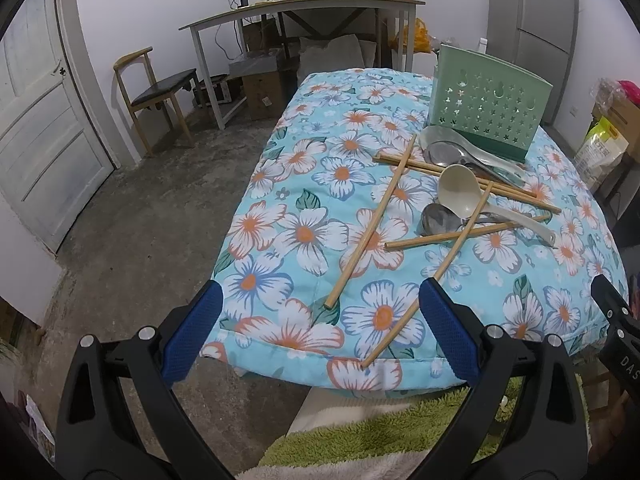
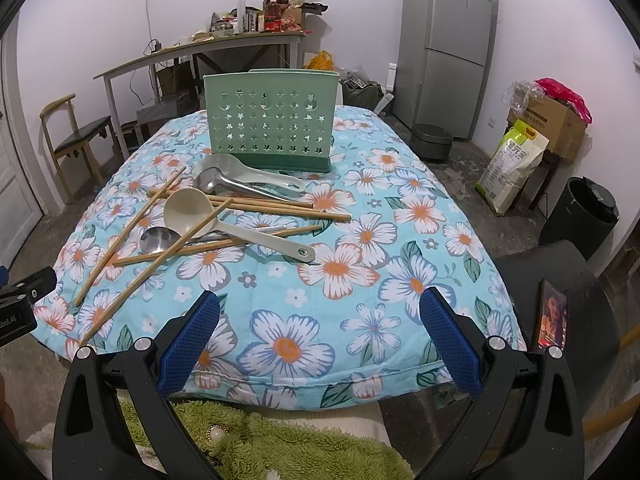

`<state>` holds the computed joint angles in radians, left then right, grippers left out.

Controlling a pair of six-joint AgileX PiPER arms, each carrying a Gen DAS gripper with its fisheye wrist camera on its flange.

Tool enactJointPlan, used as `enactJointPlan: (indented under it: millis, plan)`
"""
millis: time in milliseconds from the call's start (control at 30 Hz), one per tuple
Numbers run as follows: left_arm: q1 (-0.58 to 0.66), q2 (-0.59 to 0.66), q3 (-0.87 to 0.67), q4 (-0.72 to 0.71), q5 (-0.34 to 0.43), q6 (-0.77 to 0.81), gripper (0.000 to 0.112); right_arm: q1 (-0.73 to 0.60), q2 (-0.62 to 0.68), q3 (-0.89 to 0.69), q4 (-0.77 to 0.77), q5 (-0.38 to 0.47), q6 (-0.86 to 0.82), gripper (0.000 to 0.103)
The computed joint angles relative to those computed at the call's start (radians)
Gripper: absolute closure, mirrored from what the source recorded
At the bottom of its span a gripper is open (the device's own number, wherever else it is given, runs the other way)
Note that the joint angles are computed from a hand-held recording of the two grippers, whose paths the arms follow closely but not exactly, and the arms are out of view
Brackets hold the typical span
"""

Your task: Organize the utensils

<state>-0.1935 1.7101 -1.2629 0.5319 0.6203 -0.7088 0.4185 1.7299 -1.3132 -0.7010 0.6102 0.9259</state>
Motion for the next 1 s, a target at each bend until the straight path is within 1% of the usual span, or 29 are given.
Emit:
enactJointPlan:
  millis: [500, 1000]
  plan:
    - [0.009, 0.001, 0.011, -0.001, -0.004, 0.005, 0.018, -0.002, -0.001, 0.004, 0.000, -0.005, 0.001, 0.006]
    - [0.004, 0.009, 0.000, 0.009, 0.018, -0.003, 0.018, -0.005, 0.005, 0.001, -0.002, -0.009, 0.002, 0.006]
